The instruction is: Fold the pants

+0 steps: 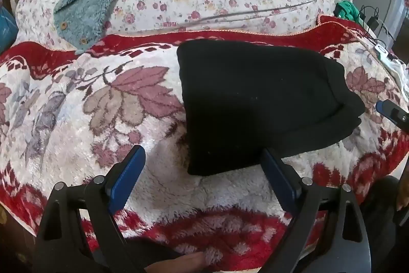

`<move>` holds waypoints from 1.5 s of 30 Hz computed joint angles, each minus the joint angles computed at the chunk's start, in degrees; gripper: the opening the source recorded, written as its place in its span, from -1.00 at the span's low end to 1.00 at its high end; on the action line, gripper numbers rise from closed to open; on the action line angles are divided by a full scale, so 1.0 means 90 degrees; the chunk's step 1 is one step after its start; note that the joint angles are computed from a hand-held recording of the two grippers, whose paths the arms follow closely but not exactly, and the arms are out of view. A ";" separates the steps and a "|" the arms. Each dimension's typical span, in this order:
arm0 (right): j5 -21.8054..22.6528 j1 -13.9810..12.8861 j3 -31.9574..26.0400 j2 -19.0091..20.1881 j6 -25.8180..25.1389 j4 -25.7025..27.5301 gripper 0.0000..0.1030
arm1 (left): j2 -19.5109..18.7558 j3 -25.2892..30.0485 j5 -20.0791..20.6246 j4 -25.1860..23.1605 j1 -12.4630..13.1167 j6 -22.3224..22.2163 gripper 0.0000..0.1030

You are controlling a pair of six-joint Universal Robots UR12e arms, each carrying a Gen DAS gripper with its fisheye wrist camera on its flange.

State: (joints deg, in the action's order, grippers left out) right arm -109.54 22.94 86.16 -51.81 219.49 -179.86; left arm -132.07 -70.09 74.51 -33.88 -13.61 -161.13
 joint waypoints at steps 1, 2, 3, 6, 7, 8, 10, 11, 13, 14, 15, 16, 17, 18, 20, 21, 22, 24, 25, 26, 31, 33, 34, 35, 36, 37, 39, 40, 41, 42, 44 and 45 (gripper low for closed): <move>0.0000 0.0000 0.0000 -0.0001 -0.0001 0.0008 -0.07 | 0.0001 -0.0005 0.0033 0.0024 -0.0008 0.0012 0.79; 0.0013 -0.0002 0.0004 0.0000 0.0002 -0.0022 -0.07 | -0.0002 0.0016 -0.0062 -0.0064 0.0006 -0.0034 0.79; 0.0011 -0.0001 0.0005 -0.0002 0.0006 -0.0011 -0.07 | -0.0004 0.0021 -0.0064 -0.0065 0.0004 -0.0037 0.79; -0.0005 0.0001 0.0003 -0.0005 0.0000 0.0013 -0.07 | 0.0002 -0.0002 -0.0059 -0.0015 0.0002 -0.0041 0.79; -0.0005 0.0001 0.0003 -0.0005 0.0000 0.0013 -0.07 | 0.0006 -0.0008 -0.0062 -0.0013 -0.0002 -0.0046 0.79; -0.0001 0.0002 0.0004 -0.0006 -0.0002 0.0009 -0.07 | 0.0010 -0.0013 -0.0062 -0.0010 -0.0006 -0.0052 0.79; 0.0003 0.0000 0.0006 -0.0007 0.0001 0.0006 -0.07 | 0.0019 -0.0027 -0.0062 0.0001 -0.0017 -0.0060 0.79; 0.0000 0.0001 0.0007 -0.0009 0.0003 0.0008 -0.07 | 0.0024 -0.0035 -0.0066 0.0002 -0.0023 -0.0061 0.79; -0.0001 0.0002 0.0008 -0.0009 0.0001 0.0005 -0.07 | 0.0000 -0.0010 -0.0105 -0.0040 0.0016 -0.0045 0.79; -0.0001 0.0002 0.0008 -0.0009 0.0001 0.0005 -0.07 | -0.0001 -0.0010 -0.0102 -0.0048 0.0015 -0.0049 0.79; 0.0002 0.0001 0.0010 -0.0010 -0.0001 -0.0002 -0.07 | -0.0002 -0.0008 -0.0099 -0.0056 0.0013 -0.0052 0.79; 0.0002 0.0001 0.0010 -0.0010 -0.0001 -0.0002 -0.07 | -0.0001 -0.0027 -0.0098 -0.0031 0.0007 -0.0059 0.79; -0.0004 0.0002 0.0010 -0.0011 0.0005 0.0009 -0.07 | -0.0005 -0.0028 -0.0097 -0.0024 0.0007 -0.0059 0.79; -0.0004 0.0002 0.0010 -0.0011 0.0005 0.0009 -0.07 | -0.0006 -0.0021 -0.0104 -0.0036 0.0009 -0.0059 0.79; -0.0001 0.0002 0.0012 -0.0011 0.0001 -0.0004 -0.07 | -0.0006 -0.0018 -0.0109 -0.0044 0.0010 -0.0062 0.79; -0.0001 0.0001 0.0011 -0.0011 0.0005 0.0001 -0.07 | -0.0006 -0.0017 -0.0114 -0.0050 0.0012 -0.0063 0.79; -0.0004 0.0003 0.0013 -0.0013 0.0005 0.0002 -0.07 | -0.0015 -0.0008 -0.0111 -0.0051 0.0009 -0.0061 0.79; -0.0001 0.0002 0.0015 -0.0014 0.0003 -0.0005 -0.07 | -0.0017 -0.0010 -0.0112 -0.0046 0.0008 -0.0063 0.79; -0.0001 0.0002 0.0015 -0.0014 0.0003 -0.0005 -0.07 | -0.0017 -0.0009 -0.0108 -0.0047 0.0006 -0.0067 0.79; 0.0000 0.0002 0.0017 -0.0016 0.0006 -0.0002 -0.07 | -0.0018 -0.0005 -0.0111 -0.0056 0.0007 -0.0064 0.79; -0.0001 0.0003 0.0020 -0.0018 0.0004 -0.0009 -0.07 | -0.0011 -0.0026 -0.0126 -0.0058 0.0011 -0.0061 0.79; -0.0001 0.0003 0.0020 -0.0018 0.0004 -0.0009 -0.07 | -0.0011 -0.0017 -0.0120 -0.0071 0.0011 -0.0063 0.79; -0.0001 0.0003 0.0020 -0.0018 0.0004 -0.0009 -0.07 | -0.0010 -0.0020 -0.0119 -0.0069 0.0010 -0.0060 0.79; -0.0001 0.0003 0.0020 -0.0018 0.0004 -0.0009 -0.07 | -0.0011 -0.0016 -0.0121 -0.0075 0.0011 -0.0061 0.79; -0.0001 0.0003 0.0020 -0.0018 0.0004 -0.0009 -0.07 | -0.0011 -0.0016 -0.0121 -0.0075 0.0011 -0.0061 0.79; 0.0000 0.0003 0.0021 -0.0018 0.0007 -0.0013 -0.07 | -0.0011 -0.0017 -0.0121 -0.0076 0.0010 -0.0065 0.79; 0.0001 0.0004 0.0021 -0.0018 0.0001 -0.0018 -0.07 | -0.0008 -0.0025 -0.0123 -0.0071 0.0010 -0.0066 0.79; -0.0002 0.0004 0.0021 -0.0018 0.0006 -0.0015 -0.07 | -0.0008 -0.0025 -0.0123 -0.0071 0.0010 -0.0066 0.79; -0.0002 0.0004 0.0021 -0.0018 0.0006 -0.0015 -0.07 | -0.0009 -0.0022 -0.0124 -0.0077 0.0010 -0.0066 0.79; 0.0000 0.0004 0.0022 -0.0017 0.0002 -0.0024 -0.07 | -0.0008 -0.0026 -0.0124 -0.0074 0.0009 -0.0067 0.79; 0.0002 0.0004 0.0022 -0.0017 0.0001 -0.0024 -0.07 | -0.0009 -0.0020 -0.0127 -0.0080 0.0011 -0.0068 0.79; 0.0002 0.0004 0.0019 -0.0015 0.0003 -0.0020 -0.07 | -0.0010 -0.0018 -0.0128 -0.0083 0.0011 -0.0072 0.79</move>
State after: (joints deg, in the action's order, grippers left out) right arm -109.52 22.98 86.33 -51.95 219.52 -180.04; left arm -132.16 -70.25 73.35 -34.63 -13.51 -161.78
